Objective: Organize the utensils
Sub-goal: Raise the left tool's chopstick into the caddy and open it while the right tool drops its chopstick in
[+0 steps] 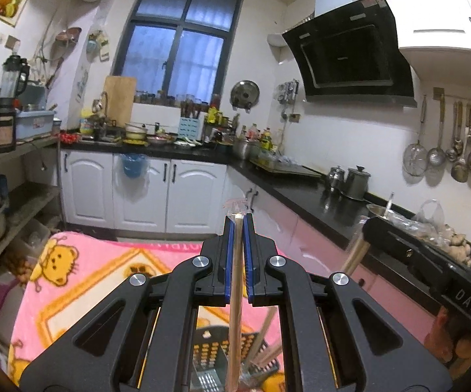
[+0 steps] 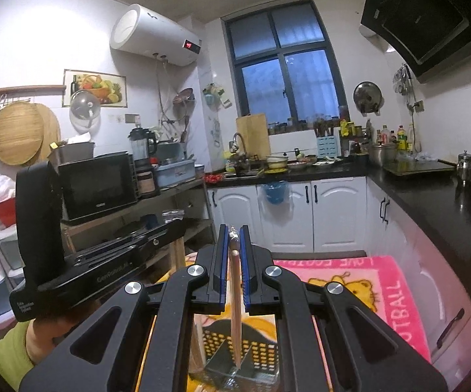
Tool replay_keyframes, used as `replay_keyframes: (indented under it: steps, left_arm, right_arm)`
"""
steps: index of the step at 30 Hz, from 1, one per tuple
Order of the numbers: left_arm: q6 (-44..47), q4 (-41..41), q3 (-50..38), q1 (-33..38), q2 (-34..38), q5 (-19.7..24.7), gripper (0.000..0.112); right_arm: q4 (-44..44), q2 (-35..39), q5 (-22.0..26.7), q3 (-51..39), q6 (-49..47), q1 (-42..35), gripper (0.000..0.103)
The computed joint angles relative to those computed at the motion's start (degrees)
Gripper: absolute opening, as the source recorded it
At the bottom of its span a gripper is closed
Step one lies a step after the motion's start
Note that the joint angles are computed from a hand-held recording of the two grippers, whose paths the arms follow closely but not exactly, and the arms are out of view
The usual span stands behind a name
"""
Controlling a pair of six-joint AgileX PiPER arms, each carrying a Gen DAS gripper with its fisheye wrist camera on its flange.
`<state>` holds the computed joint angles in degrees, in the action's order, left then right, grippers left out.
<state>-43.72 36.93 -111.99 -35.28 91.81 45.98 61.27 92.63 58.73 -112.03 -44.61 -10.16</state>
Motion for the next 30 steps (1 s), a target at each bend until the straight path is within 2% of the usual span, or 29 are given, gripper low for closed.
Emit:
replay_keyframes:
  steps: [9,22,30]
  left_arm:
    - [-6.6,3.0,7.1,2.6,0.6,-6.8,0.003]
    - [-14.4,7.4,15.6,4.6,0.4,-13.5,0.003]
    - [-13.5,4.9,19.5,5.8,-0.8,-16.3,0.003]
  right_arm:
    - [-0.1,1.4,-3.7,4.3,-2.7,1.5,0.007]
    - [-0.1,2.8,-7.5,10.0,-4.8,4.1,0.007]
    - [0.3,2.8,-8.6,13.0,-5.6,3.8,0.01]
